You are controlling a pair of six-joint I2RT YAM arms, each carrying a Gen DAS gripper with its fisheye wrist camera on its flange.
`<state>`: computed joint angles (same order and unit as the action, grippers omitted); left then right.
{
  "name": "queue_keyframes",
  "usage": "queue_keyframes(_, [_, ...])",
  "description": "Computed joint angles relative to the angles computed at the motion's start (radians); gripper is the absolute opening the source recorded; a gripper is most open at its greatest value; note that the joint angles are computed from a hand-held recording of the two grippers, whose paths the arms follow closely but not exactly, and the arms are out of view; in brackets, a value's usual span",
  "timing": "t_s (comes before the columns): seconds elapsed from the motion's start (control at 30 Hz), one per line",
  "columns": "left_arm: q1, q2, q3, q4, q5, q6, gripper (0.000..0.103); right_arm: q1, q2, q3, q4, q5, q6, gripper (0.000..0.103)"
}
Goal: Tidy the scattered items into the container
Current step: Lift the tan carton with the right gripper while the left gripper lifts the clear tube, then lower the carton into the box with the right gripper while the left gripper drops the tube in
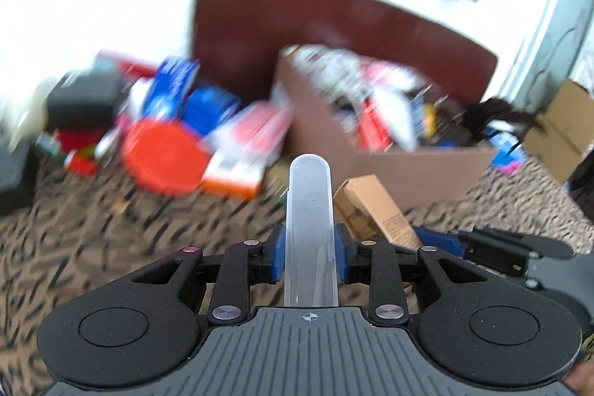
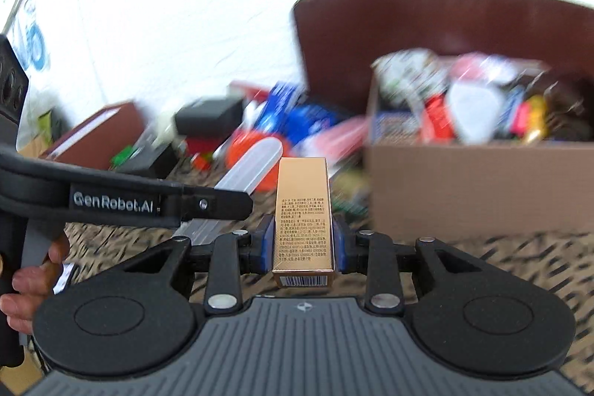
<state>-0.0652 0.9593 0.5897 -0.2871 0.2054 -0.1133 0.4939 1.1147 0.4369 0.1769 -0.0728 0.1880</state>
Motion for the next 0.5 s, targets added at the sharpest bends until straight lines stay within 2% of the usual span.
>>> queue_keyframes(0.23, [-0.192, 0.211, 0.193, 0.103, -0.095, -0.040, 0.026, -0.197, -0.032, 0.052, 0.003, -0.064, -0.051, 0.035])
queue_keyframes(0.5, [-0.249, 0.500, 0.470, 0.142, -0.081, -0.067, 0.026, -0.373, 0.097, 0.152, 0.083, -0.134, -0.056, 0.036])
